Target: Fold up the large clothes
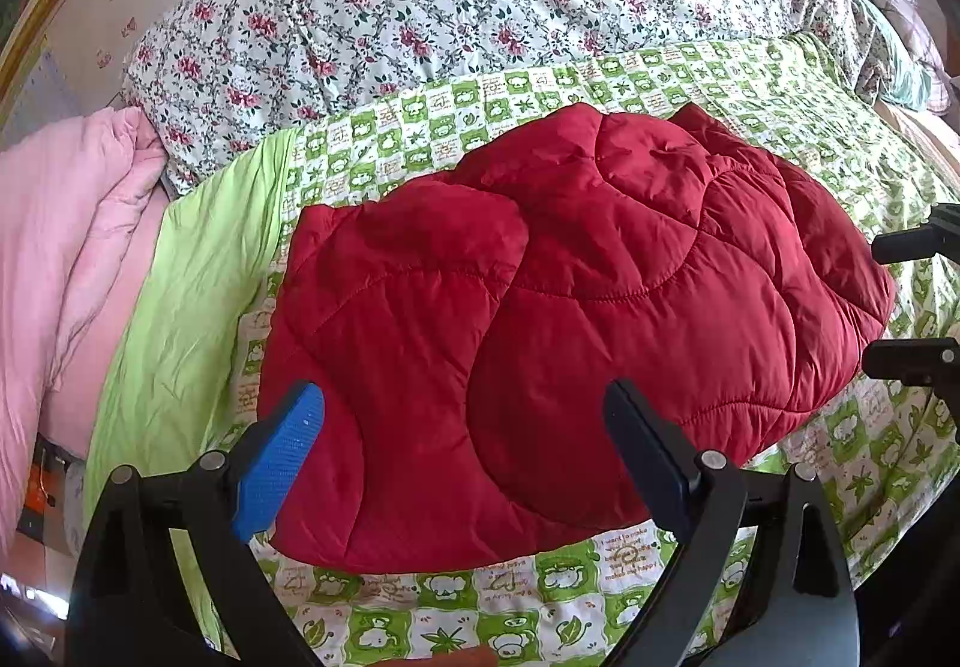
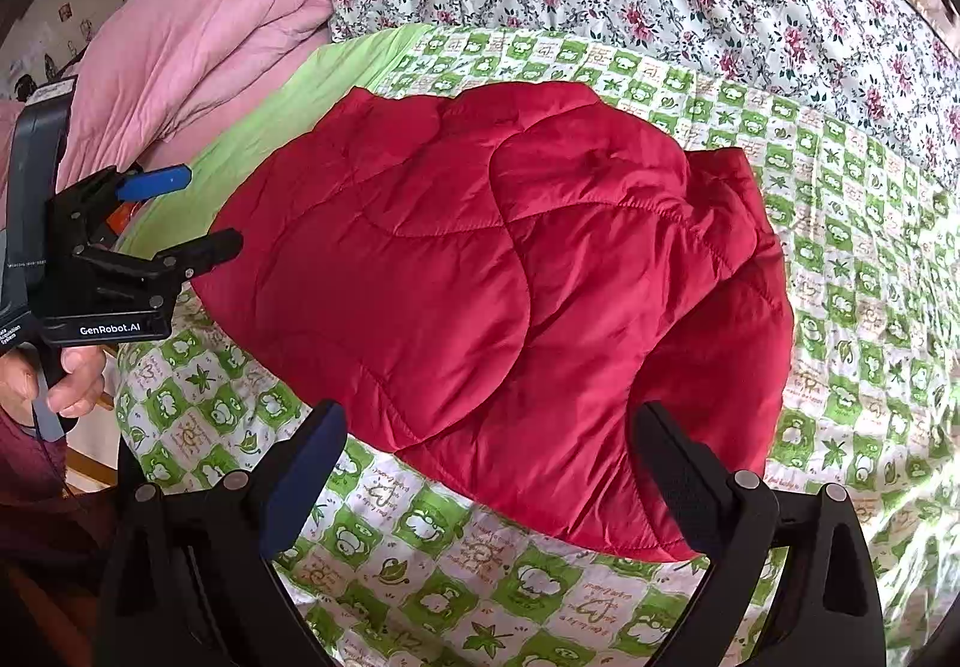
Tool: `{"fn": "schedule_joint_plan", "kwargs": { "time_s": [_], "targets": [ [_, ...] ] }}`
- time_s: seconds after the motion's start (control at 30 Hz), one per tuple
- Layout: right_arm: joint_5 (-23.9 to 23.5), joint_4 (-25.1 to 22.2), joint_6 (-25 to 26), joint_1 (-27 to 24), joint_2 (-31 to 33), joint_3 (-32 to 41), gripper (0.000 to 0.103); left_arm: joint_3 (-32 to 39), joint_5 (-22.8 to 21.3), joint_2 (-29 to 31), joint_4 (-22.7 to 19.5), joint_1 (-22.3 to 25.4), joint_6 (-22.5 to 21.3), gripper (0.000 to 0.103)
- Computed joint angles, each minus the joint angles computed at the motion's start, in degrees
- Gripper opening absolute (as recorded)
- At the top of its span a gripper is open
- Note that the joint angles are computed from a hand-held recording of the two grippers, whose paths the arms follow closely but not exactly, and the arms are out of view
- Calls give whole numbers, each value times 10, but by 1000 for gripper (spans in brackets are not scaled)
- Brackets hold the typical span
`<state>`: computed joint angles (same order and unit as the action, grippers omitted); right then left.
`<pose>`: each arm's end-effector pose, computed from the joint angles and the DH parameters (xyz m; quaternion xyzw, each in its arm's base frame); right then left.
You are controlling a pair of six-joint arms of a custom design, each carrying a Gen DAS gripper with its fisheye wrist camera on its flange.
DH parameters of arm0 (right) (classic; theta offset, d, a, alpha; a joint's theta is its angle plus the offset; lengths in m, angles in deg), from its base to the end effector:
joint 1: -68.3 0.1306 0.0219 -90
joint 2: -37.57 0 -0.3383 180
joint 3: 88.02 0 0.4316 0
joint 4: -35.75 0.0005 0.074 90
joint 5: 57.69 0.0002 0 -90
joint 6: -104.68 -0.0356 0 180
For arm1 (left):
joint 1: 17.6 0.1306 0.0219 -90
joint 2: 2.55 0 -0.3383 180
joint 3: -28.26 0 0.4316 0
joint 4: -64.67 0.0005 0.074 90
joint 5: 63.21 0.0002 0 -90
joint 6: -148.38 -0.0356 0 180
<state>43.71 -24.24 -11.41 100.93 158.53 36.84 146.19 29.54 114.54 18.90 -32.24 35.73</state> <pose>0.5827 0.3642 0.3596 -0.0254 0.9519 0.0595 0.2995 0.6621 -0.1753 0.3606 0.3039 0.8720 0.0047 0.3837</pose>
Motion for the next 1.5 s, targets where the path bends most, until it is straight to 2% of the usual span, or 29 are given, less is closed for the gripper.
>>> {"fn": "schedule_joint_plan", "kwargs": {
  "time_s": [1.5],
  "targets": [
    [21,-5,0,16,-9,2,97,-43,2,-38,23,6,10,95]
  ]
}}
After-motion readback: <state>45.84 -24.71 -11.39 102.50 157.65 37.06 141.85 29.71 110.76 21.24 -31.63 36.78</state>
